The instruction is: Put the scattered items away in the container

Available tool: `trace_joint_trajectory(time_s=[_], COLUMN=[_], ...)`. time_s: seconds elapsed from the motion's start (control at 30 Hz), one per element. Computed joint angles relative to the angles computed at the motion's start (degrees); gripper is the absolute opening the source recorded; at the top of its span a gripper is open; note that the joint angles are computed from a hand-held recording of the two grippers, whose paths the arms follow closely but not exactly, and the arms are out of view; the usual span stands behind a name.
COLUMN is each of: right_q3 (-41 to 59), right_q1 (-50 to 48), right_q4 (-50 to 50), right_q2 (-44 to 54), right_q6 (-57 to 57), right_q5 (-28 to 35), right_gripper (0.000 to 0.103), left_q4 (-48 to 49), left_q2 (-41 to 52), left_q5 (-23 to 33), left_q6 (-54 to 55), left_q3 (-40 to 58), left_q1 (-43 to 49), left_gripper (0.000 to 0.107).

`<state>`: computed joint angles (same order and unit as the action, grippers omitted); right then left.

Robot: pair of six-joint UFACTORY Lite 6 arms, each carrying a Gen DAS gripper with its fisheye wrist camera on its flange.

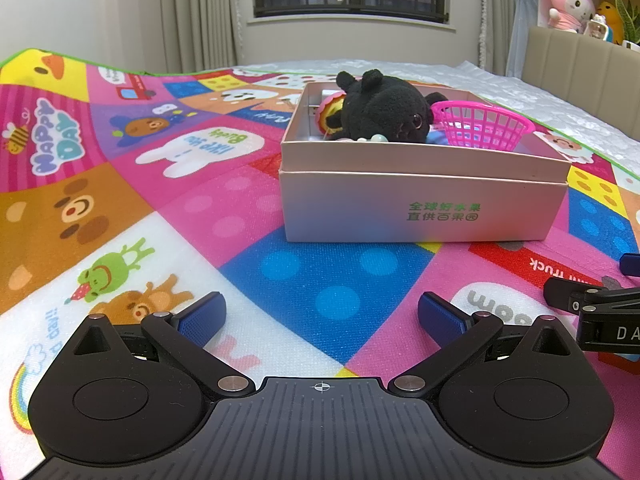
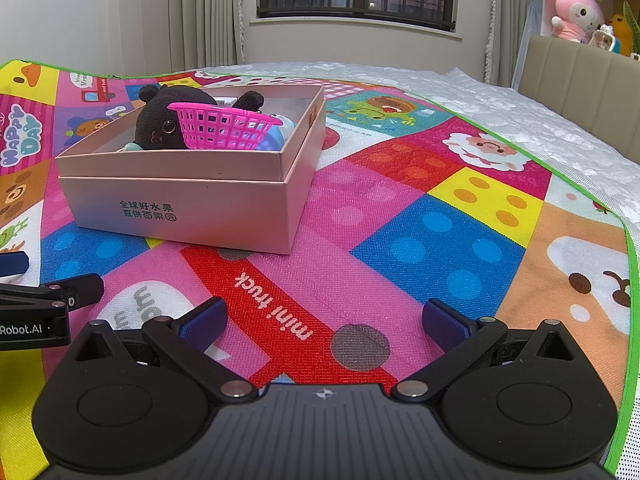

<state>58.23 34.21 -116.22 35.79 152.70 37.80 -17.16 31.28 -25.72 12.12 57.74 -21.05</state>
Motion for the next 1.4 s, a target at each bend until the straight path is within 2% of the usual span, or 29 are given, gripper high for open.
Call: trace_joint_trajectory(time_s=[1.03,1.1,1.17,1.2,1.3,1.4], right_q3=[0.06,0.06,0.08,0.09,0.12,0.17], right_q1=[0.03,0.03,0.05,0.02,0.02,-0.01], right_q4=[0.05,0.05,0.21,0.15,0.12,0.16], right_q2=[0.07,0.07,0.07,0.07,0.09,0.13], right_q6=[0.00,0.00,-0.18,-0.14,-0.06,-0.18], right_q5=[0.05,0.05,0.06,0.05,0.00,0.02], right_gripper=[0.103,0.103,0.103,0.103,0.103,0.103], left_q4=[-0.62,0.04,-2.79,-2.49,4.15,-1.26], left_q2=[-0.02,0.90,1.39,1.19,1.05,1.37], left_q5=[-0.04,1.48,1.34,-0.13,0.73,0.68], left_q6=[0.68,0.18,2.68,2.30,-4.56,1.17], left_q3=[0.08,1.63,2.33,1.45,1.30,1.82], left_q1=[-0.11,0.35,-0.30,-0.45,1.28,0.00], left_gripper=[0.103,0.103,0.103,0.103,0.103,0.103])
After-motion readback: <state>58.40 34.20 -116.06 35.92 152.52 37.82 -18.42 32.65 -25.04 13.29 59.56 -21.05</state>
